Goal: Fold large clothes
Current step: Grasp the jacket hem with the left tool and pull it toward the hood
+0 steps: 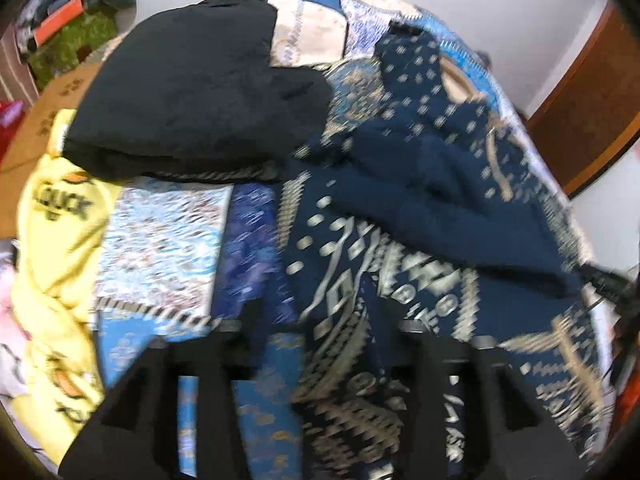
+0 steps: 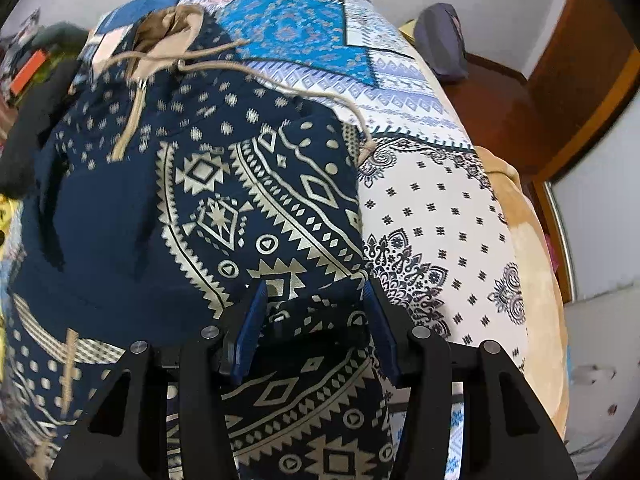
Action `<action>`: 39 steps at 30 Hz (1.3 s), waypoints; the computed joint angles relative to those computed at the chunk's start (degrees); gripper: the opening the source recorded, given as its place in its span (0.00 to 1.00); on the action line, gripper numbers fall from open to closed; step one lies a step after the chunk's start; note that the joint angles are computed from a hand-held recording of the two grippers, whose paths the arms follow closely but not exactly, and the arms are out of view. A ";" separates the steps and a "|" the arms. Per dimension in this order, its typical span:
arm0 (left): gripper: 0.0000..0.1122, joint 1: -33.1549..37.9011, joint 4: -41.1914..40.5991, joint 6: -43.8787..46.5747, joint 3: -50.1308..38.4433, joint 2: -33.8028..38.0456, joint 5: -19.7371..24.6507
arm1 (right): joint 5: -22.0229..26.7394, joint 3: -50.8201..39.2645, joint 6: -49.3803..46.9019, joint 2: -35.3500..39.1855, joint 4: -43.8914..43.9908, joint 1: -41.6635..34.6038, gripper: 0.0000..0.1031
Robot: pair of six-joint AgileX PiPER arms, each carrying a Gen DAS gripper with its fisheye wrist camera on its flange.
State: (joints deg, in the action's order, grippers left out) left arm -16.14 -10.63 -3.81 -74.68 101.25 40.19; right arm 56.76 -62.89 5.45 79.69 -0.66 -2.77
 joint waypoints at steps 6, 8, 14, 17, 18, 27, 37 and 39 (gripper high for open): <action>0.49 2.70 -18.39 7.46 -7.77 7.71 3.20 | 2.03 -1.90 0.46 -3.49 -0.12 -0.18 0.45; 0.49 2.05 -16.72 3.86 -11.00 10.47 3.00 | 2.39 -2.06 0.52 -4.42 -0.51 0.17 0.45; 0.47 1.77 -17.64 -0.50 -18.29 17.46 4.15 | 2.53 -2.21 1.17 -4.07 -2.32 0.95 0.45; 0.29 0.27 -12.66 -4.08 -20.55 18.50 3.76 | 2.31 -1.47 1.36 -3.81 -2.51 0.67 0.45; 0.20 -0.14 -11.42 -4.63 -21.25 18.70 3.95 | 2.33 -1.31 1.41 -3.87 -2.50 0.55 0.45; 0.16 -6.13 5.74 -11.97 -10.96 2.72 -2.43 | 2.20 -1.46 0.12 -4.50 -0.53 -0.67 0.45; 0.20 -8.40 15.89 -19.49 1.53 -3.94 -1.81 | 1.14 -0.44 1.64 -3.85 0.03 4.56 0.45; 0.24 -8.63 16.69 -19.68 3.02 -3.28 -1.51 | 1.10 -0.03 2.24 -3.83 -0.61 5.89 0.45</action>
State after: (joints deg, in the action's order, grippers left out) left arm -24.77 6.06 -23.49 -71.65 97.97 38.69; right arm 57.85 -62.91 7.69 75.86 -1.28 3.12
